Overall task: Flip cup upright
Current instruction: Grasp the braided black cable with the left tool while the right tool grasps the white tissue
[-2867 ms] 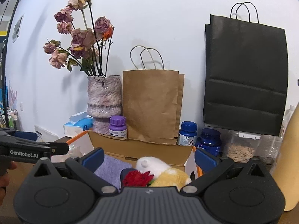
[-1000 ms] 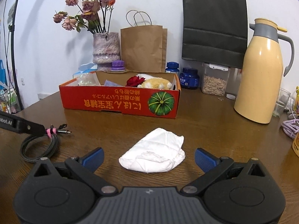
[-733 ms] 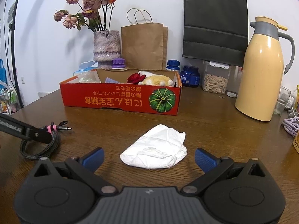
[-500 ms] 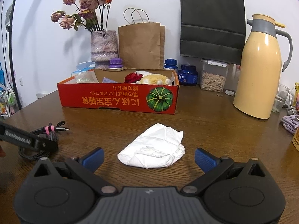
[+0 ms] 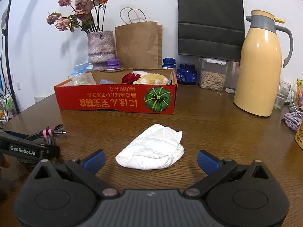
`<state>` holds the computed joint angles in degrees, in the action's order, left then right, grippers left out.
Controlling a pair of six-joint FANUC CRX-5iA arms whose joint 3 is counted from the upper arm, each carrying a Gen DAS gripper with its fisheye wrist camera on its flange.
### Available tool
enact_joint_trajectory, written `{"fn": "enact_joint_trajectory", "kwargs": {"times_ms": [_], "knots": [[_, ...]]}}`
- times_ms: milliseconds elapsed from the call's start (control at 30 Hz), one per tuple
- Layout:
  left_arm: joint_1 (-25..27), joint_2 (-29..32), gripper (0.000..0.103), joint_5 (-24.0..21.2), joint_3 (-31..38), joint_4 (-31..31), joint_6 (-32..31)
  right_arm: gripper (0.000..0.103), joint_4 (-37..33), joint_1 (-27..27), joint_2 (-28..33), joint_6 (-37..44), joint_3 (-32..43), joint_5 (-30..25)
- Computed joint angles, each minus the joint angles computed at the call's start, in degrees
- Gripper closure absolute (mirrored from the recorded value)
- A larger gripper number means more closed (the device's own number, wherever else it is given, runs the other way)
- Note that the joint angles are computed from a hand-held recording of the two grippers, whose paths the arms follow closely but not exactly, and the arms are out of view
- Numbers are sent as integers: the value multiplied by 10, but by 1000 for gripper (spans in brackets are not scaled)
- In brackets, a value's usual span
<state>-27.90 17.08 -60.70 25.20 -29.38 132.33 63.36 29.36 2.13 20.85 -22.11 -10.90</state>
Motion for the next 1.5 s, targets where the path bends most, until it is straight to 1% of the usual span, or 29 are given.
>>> {"fn": "enact_joint_trajectory", "kwargs": {"times_ms": [100,200,267,433,600,767,833,967,1067,1133,1367,1500], "knots": [[0,1,16,6,0,-5,2,0,2,0,2,-7,2,-6],[9,-4,16,29,-10,11,-4,0,15,-1,3,-23,1,-10],[11,-4,16,36,-9,9,-3,0,16,0,3,-27,1,-16],[23,-11,16,59,-15,9,-1,0,-3,10,8,-12,10,-40],[32,-22,16,74,-22,-9,6,0,-5,14,12,-12,16,-54],[42,-34,16,85,-35,-20,16,0,38,12,18,-50,16,-63],[44,-39,16,90,-41,-24,16,0,41,15,23,-56,21,-73],[46,-54,16,100,-56,-42,29,0,6,28,42,-26,49,-98],[52,-62,16,105,-66,-43,35,0,-32,35,61,9,77,-108],[55,-65,16,108,-70,-42,36,0,-88,44,77,58,106,-126],[53,-75,16,119,-82,-47,45,0,-248,56,126,182,206,-198],[52,-76,16,120,-84,-48,49,0,-258,56,143,195,230,-204]]}}
